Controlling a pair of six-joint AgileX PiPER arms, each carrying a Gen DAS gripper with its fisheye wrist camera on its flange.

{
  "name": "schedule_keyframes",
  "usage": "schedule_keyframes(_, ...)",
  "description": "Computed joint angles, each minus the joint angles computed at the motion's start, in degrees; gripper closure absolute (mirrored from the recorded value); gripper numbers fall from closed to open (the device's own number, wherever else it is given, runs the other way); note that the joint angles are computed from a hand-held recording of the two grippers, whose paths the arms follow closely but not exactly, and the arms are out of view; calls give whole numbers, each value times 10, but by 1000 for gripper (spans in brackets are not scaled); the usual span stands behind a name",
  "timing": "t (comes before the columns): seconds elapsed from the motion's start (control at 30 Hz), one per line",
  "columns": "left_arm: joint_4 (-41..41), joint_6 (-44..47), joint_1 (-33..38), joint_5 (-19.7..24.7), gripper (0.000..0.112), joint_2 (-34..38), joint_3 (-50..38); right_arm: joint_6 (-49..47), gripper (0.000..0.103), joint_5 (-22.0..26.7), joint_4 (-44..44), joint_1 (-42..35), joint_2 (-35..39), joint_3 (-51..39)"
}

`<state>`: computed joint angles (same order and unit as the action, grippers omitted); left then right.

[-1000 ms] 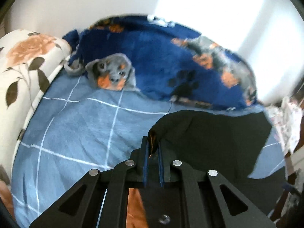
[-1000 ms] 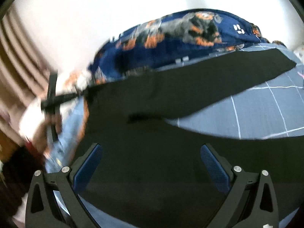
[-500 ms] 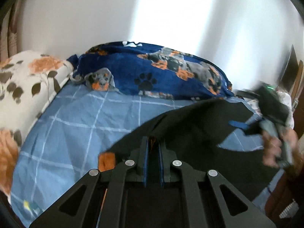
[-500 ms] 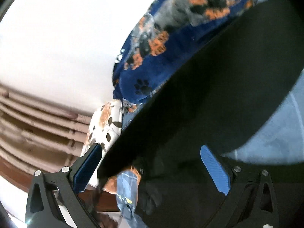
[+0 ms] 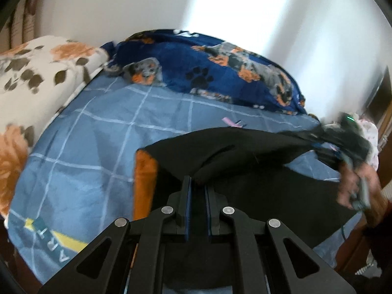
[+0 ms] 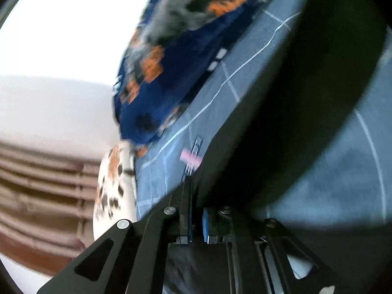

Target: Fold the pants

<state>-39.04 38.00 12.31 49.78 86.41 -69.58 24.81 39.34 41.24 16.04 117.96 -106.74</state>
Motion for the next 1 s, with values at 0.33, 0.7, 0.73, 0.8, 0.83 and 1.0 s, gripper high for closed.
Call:
schedule_keyframes(0.33, 53, 15, 65, 17, 103, -33, 78, 58, 97, -132, -84, 135, -251, 366)
schedule_keyframes(0.7, 108, -20, 109, -23, 103, -51, 115, 63, 97, -145, -43, 170, -260, 455)
schedule_keyframes(0.73, 136, -49, 105, -43, 103, -63, 114, 67, 97, -144, -46, 171, -258, 451)
schedule_keyframes(0.8, 153, -62, 97, -57, 103, -76, 104, 41, 97, -150, -17, 167, -260, 465)
schedule_keyframes(0.83, 148, -55, 88, -52, 103, -90, 94, 27, 97, -151, -1, 165, -261, 471)
schedule_keyframes(1.0, 90, -9, 6, 12, 95, -101, 58, -8, 97, -159, 43, 165, -255, 472)
